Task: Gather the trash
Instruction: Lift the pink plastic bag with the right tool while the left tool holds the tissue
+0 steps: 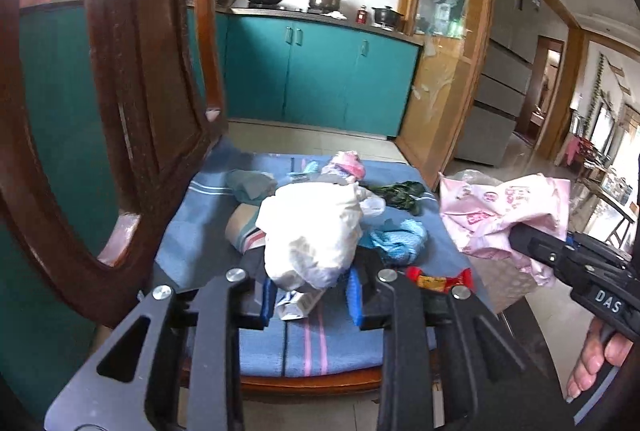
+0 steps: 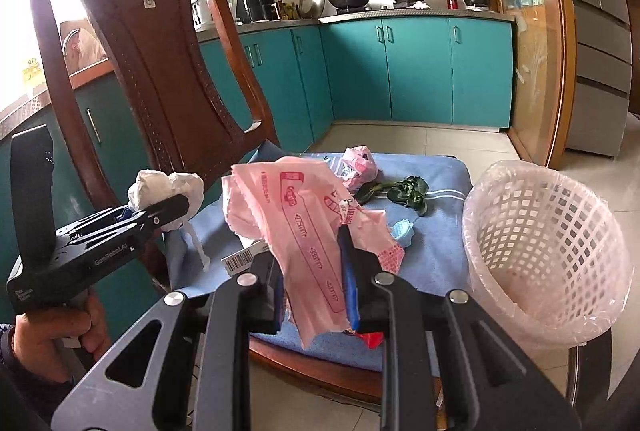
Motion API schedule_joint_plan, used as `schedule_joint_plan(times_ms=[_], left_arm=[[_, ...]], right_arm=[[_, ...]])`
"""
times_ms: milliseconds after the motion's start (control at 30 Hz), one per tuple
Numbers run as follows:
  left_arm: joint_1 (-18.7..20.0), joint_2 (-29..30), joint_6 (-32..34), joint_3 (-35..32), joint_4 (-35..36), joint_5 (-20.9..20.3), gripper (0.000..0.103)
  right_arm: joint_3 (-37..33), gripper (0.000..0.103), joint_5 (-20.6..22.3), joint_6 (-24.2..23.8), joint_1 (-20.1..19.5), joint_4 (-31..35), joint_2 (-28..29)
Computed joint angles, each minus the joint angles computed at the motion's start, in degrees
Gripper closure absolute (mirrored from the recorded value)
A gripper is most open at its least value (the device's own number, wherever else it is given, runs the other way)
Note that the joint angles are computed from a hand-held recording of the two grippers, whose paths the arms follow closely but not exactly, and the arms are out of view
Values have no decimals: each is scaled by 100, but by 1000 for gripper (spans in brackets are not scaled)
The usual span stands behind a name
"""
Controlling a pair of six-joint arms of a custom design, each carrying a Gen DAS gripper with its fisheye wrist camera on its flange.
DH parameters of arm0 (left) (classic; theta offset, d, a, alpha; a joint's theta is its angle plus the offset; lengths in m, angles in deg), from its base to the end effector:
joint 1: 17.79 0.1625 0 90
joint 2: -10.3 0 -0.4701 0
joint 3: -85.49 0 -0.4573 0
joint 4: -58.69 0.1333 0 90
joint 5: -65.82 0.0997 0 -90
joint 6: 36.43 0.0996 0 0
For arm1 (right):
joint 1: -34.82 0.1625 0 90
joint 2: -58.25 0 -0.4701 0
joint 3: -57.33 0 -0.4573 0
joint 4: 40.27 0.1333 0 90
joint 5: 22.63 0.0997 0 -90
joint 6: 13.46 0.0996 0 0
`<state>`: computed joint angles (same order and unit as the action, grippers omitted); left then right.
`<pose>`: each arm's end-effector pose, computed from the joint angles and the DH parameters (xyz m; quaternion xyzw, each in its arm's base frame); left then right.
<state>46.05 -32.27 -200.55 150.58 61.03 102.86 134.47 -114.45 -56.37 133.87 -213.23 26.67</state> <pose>-0.1534 -0.7950 0.1897 0.0465 0.7902 -0.5136 0.3311 0.2638 -0.8292 0.0637 0.4103 -0.8536 0.3023 0.1077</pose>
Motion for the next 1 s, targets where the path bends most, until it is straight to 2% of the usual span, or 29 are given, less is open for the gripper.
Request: schedule_joint_plan(times_ms=[100,233,433,900,1000], left_arm=[[20,52,8,-90,51,-172,75],[40,62,-391,-207,409,-27,75],[-29,129,14,-240,281,-267,75],[-15,178,38,-312,348,-295,75],[-16,191,47,-326,365,-285,75]], right_arm=[[-14,80,-32,-31,17,-12,26],[-28,80,-72,-43,27,-16,52],[-36,80,-125,-58,47,-62,76],[-24,80,-101,-59,32,-107,77],[-1,80,-57,-59,8,-365,54]])
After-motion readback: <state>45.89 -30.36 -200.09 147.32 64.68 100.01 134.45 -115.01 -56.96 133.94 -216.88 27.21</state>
